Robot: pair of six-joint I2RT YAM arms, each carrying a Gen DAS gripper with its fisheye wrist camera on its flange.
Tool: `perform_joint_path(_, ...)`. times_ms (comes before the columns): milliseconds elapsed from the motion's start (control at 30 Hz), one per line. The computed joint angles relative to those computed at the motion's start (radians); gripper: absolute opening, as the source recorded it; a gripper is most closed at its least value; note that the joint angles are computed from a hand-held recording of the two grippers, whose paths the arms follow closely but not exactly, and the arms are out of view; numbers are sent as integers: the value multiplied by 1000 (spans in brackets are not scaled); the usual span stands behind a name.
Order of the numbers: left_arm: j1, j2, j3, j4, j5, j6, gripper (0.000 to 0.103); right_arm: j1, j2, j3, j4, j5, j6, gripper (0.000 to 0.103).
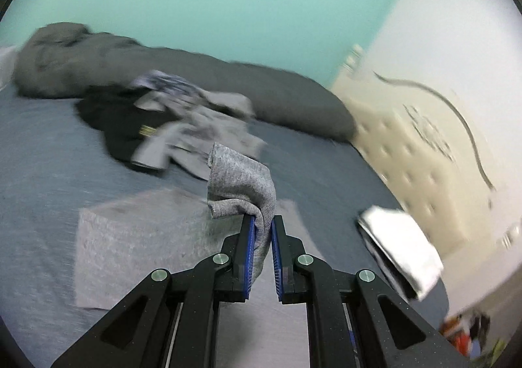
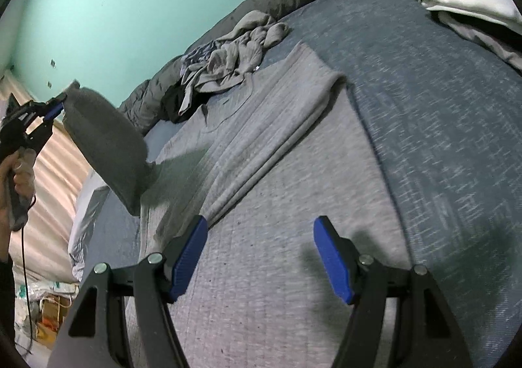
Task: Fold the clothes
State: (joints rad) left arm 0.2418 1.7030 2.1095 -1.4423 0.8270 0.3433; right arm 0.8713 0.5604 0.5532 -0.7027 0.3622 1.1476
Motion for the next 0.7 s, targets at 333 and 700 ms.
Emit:
perform_joint_path(333, -440, -414, -871, 383, -291, -138, 17, -66, -100, -19, -79, -32, 34, 69)
perform_joint_path(700, -228, -483, -1057, 387, -271, 11, 55, -134, -10, -41, 25, -146, -16, 75)
